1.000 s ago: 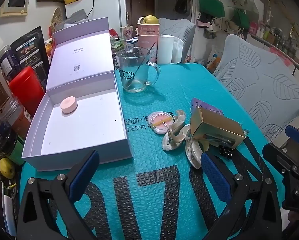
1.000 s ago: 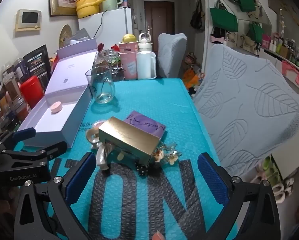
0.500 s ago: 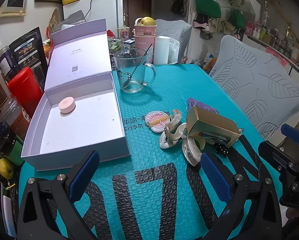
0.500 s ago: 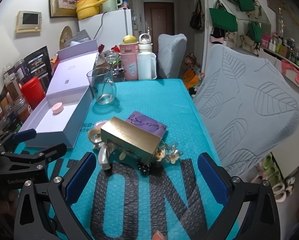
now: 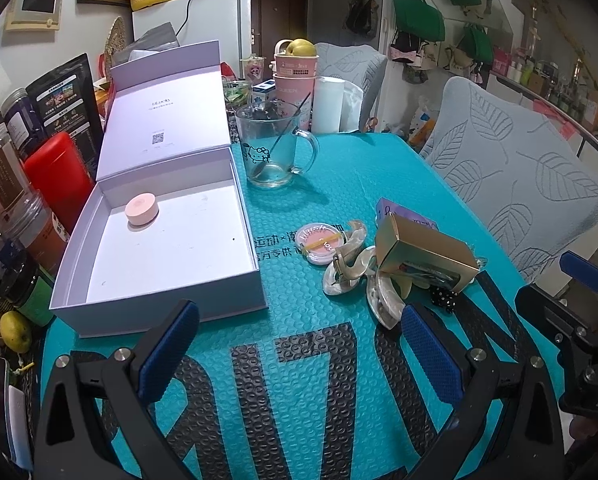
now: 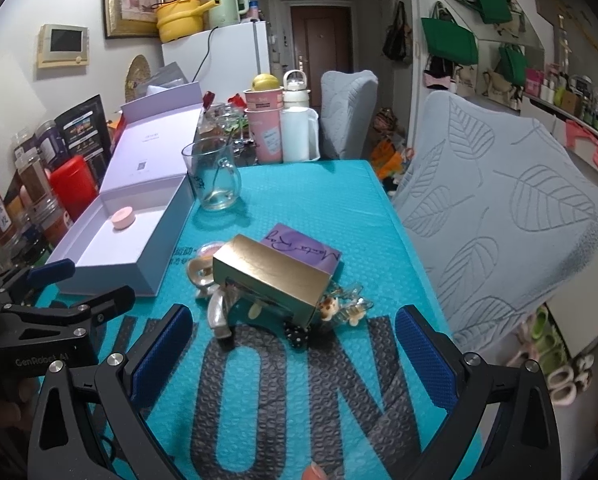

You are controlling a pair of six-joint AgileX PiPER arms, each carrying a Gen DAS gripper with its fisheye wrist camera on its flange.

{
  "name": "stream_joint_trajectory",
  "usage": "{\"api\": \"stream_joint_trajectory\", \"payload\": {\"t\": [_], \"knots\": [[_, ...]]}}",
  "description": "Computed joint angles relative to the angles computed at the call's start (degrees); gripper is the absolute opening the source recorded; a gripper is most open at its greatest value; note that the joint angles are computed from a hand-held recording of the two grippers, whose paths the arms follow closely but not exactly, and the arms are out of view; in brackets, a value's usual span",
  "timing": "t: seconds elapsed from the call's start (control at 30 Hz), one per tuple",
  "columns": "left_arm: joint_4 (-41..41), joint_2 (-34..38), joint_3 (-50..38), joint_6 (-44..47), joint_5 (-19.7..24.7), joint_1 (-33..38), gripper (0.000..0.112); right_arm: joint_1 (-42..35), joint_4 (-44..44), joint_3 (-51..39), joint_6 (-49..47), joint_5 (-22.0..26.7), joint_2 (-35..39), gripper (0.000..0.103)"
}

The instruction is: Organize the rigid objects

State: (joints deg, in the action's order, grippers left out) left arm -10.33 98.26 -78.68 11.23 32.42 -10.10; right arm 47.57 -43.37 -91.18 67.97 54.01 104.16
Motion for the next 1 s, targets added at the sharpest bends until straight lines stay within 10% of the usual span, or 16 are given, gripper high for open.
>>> {"api": "stream_joint_trajectory", "payload": {"t": [1.0], "knots": [[-1.16, -1.19, 2.66, 1.23, -1.54, 1.05, 0.103, 0.92, -0.12, -0.04, 0.91, 1.11, 0.07, 0.103]]}}
